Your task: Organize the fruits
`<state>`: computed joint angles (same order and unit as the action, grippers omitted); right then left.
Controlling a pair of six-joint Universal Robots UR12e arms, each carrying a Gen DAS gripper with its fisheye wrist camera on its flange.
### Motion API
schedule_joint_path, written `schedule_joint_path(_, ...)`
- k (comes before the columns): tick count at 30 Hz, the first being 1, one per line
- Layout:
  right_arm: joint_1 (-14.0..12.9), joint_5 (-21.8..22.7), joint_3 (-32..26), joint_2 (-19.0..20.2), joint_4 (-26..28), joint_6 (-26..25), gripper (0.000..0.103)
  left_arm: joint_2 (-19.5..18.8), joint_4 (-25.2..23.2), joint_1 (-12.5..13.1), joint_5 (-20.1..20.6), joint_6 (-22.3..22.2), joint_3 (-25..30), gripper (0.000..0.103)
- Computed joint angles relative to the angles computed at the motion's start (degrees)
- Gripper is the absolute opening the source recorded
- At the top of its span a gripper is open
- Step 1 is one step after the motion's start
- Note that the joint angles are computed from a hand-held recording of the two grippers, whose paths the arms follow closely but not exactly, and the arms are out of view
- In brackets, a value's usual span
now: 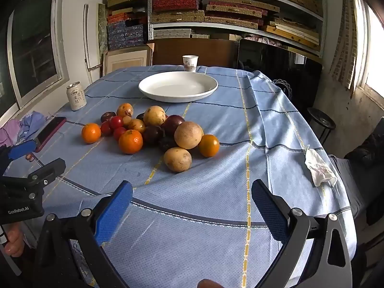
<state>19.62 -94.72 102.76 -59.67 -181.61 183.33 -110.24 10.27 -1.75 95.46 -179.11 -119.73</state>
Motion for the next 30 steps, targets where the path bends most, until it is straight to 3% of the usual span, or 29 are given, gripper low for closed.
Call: schedule_joint_path(30, 0.3, -0.4, -0.2, 0.2, 0.1, -0.3, 0.100, -0.2, -1.0, -0.2, 0.4, 0.1, 0.3, 0.099)
